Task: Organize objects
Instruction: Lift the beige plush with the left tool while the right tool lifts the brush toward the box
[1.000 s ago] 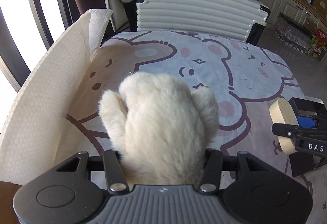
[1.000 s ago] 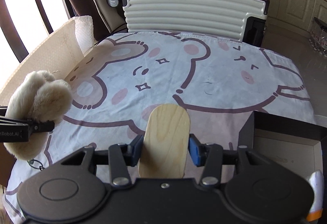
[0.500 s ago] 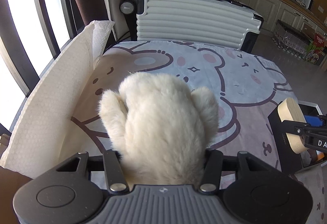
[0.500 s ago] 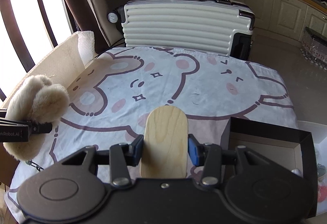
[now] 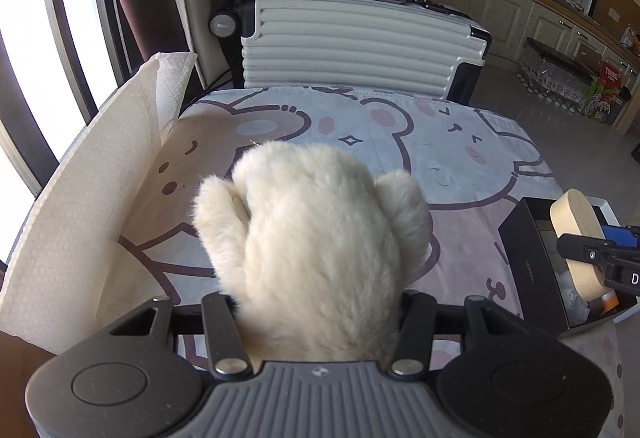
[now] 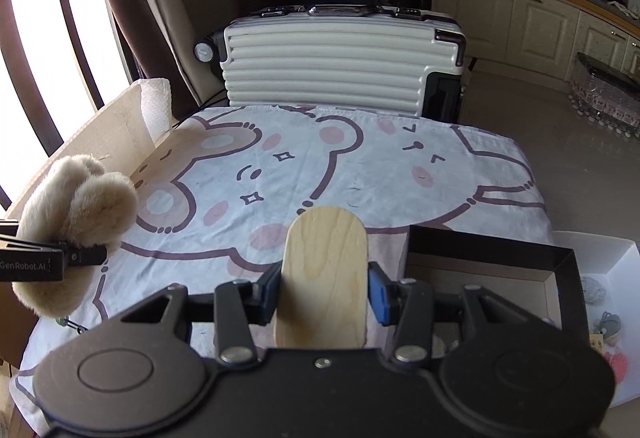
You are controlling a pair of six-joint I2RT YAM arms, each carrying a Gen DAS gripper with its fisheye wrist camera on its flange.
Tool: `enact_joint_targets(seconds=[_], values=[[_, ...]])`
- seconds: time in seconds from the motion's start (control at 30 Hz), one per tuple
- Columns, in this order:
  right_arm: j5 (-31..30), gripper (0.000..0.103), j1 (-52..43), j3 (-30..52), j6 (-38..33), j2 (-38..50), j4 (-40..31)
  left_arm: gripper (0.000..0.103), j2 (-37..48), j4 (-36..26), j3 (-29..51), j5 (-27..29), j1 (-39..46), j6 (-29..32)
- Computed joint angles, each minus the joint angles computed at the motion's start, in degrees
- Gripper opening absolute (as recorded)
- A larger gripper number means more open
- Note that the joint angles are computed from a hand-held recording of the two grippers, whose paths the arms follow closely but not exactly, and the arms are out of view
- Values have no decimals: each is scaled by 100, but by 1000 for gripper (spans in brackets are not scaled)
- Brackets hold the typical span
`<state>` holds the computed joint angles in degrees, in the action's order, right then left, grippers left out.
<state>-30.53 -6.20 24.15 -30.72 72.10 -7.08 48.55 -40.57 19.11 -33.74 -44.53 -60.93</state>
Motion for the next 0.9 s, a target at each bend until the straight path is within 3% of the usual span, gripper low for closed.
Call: enact_joint_targets(seconds=[0.5, 0.9], values=[[-474, 46, -1547, 554, -677, 611, -294, 52, 1885, 1533, 688, 69, -291, 567], [-548, 46, -2145, 947, -568, 1204, 49, 52, 2525, 2748, 1198, 258, -114, 1786]])
